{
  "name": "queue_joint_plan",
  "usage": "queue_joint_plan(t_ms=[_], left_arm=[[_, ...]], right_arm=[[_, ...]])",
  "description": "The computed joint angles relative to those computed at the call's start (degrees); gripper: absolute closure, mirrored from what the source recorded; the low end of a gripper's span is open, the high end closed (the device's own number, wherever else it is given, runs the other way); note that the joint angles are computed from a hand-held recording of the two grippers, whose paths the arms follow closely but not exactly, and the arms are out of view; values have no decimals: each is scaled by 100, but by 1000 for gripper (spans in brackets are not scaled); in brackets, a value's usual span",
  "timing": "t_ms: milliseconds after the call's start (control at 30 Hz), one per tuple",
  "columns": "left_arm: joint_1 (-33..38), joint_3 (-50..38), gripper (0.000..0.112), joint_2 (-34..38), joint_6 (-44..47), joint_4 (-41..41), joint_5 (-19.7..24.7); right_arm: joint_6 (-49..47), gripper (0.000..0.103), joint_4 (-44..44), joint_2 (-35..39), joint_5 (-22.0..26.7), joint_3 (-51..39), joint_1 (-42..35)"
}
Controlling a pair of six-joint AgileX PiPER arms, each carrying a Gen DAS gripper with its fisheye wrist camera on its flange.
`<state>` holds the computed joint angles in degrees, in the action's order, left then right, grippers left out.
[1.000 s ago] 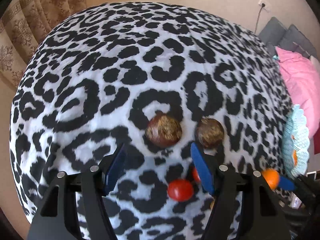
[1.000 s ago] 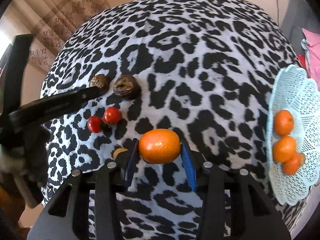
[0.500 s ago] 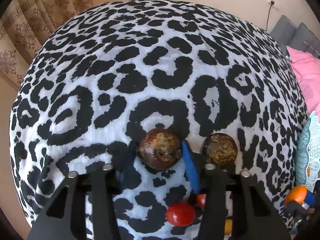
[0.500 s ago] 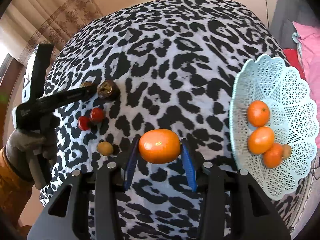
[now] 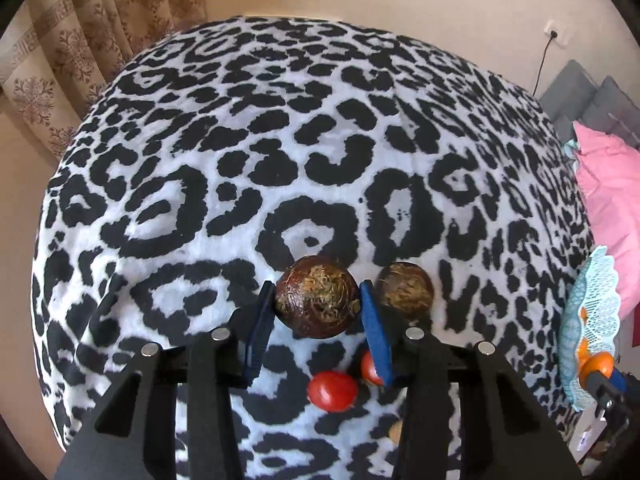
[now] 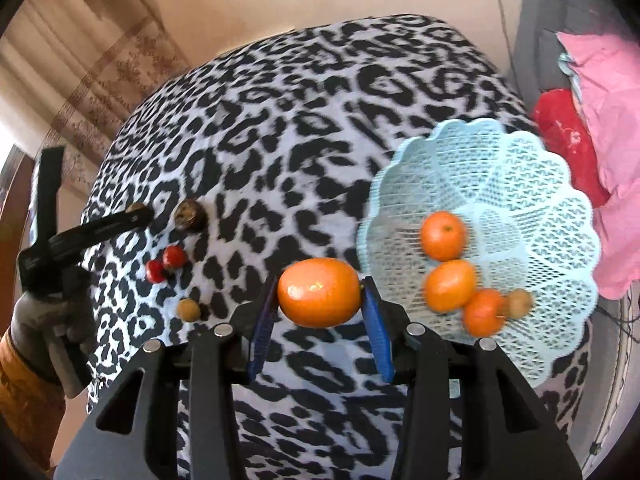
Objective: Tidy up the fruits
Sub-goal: 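Place the orange in the blue basket with the right gripper while the left gripper grasps a dark brown fruit, then lower the dark brown fruit into the blue basket and open the left gripper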
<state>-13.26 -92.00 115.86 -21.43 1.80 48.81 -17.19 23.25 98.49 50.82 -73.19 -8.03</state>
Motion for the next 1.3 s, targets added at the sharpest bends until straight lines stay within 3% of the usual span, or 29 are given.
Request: queue_joint_plan(t_ms=[367, 667, 1300], left_arm=[[-486, 134, 69, -561, -498, 156, 95], [-1108, -143, 69, -690, -864, 314, 331], [-2420, -1640, 69, 278, -774, 114, 1020]], right_arm=[[-163, 60, -142, 541, -15, -343, -1265], [-490, 60, -46, 1054, 42, -728, -1648], [-1330, 54, 552, 1219, 467, -952, -2218]])
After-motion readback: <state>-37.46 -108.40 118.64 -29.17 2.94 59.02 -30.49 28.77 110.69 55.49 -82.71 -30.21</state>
